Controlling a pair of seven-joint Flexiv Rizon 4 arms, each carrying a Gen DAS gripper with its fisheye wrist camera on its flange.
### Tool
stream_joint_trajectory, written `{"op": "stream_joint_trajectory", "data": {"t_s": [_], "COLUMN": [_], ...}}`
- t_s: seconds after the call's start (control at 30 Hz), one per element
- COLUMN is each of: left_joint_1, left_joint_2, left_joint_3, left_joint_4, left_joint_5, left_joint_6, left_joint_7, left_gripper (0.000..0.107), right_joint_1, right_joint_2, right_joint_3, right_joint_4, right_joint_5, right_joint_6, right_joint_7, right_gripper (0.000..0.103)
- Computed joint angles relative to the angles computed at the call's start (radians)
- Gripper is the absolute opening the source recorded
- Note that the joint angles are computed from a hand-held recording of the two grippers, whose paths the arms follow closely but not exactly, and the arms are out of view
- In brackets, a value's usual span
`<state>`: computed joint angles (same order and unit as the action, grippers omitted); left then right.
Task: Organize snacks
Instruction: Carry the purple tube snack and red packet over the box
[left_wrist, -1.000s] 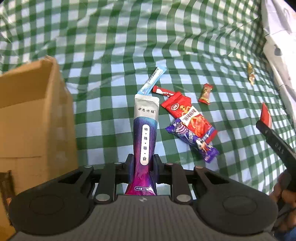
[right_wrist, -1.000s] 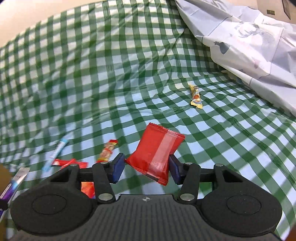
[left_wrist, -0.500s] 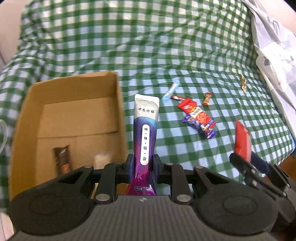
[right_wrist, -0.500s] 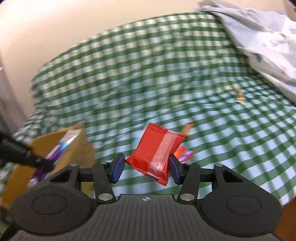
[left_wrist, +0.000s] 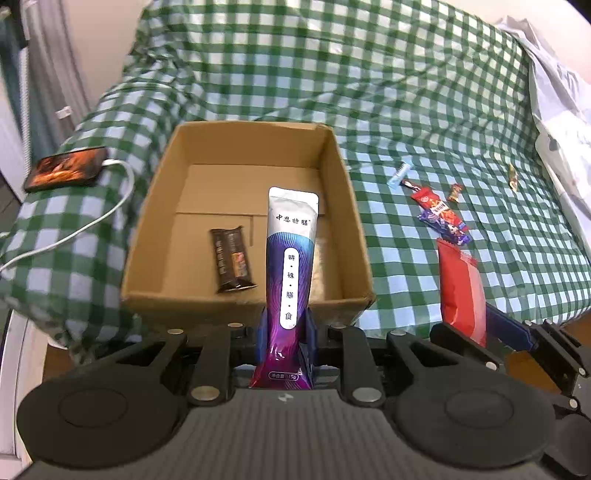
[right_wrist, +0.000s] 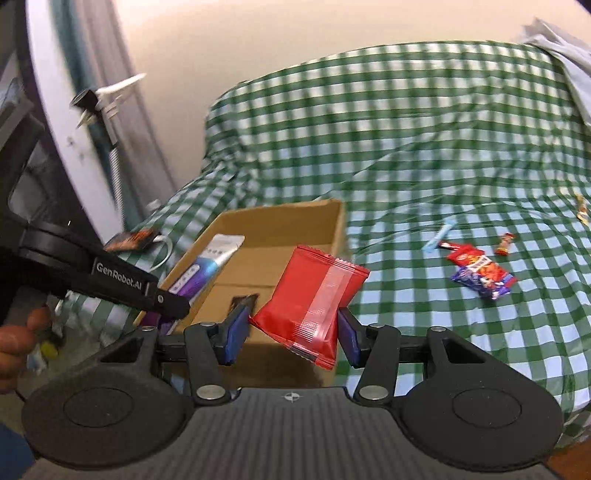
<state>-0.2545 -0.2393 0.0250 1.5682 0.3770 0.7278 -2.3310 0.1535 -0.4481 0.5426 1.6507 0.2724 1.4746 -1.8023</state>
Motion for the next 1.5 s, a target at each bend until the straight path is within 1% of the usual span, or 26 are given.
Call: {"op": "stream_joint_trajectory", "data": {"t_s": [0.13, 0.27, 0.33, 0.5, 0.57, 0.73, 0.87, 1.07, 1.23, 1.5], "left_joint_1": [-0.006, 0.008, 0.016, 0.029, 0.034, 0.043, 0.047, 0.054, 0.057, 0.064], "left_joint_2": [0.065, 0.111, 0.125, 0.146, 0.151, 0.159, 0.158, 0.151, 0.144, 0.136], "left_joint_3": [0.005, -0.005, -0.013, -0.028, -0.031, -0.037, -0.04, -0.039, -0.034, -0.026], "left_joint_4": [0.073, 0.129, 0.145, 0.172, 0.181, 0.195, 0.195, 0.196, 0.197, 0.199], "left_joint_5": [0.036, 0.05, 0.056, 0.064, 0.065, 0.069, 0.076, 0.061, 0.05, 0.034], "left_joint_6": [0.032, 0.064, 0.074, 0.086, 0.09, 0.097, 0.097, 0.102, 0.112, 0.118], "left_joint_7": [-0.041, -0.061, -0.068, -0.087, -0.092, -0.104, -0.109, -0.101, -0.094, -0.086], "left_gripper": [0.023, 0.023, 0.023, 0.023, 0.023, 0.023, 0.023, 0.023, 0.023, 0.023], "right_joint_1": [0.02, 0.038, 0.057, 0.067, 0.05, 0.038, 0.051, 0.044, 0.033, 0.058], "right_joint_2": [0.028, 0.054, 0.061, 0.072, 0.067, 0.071, 0.069, 0.061, 0.053, 0.05], "right_joint_3": [-0.005, -0.018, -0.036, -0.053, -0.037, -0.034, -0.051, -0.05, -0.043, -0.066], "right_joint_4": [0.034, 0.074, 0.09, 0.124, 0.126, 0.144, 0.15, 0.153, 0.146, 0.138], "right_joint_5": [-0.01, -0.036, -0.061, -0.117, -0.134, -0.176, -0.212, -0.251, -0.268, -0.277], "right_joint_6": [0.031, 0.074, 0.091, 0.115, 0.119, 0.132, 0.138, 0.132, 0.117, 0.093], "right_joint_7": [-0.007, 0.008, 0.032, 0.091, 0.097, 0.136, 0.176, 0.211, 0.217, 0.227], "right_gripper": [0.054, 0.054, 0.054, 0.054, 0.054, 0.054, 0.054, 0.054, 0.054, 0.054]}}
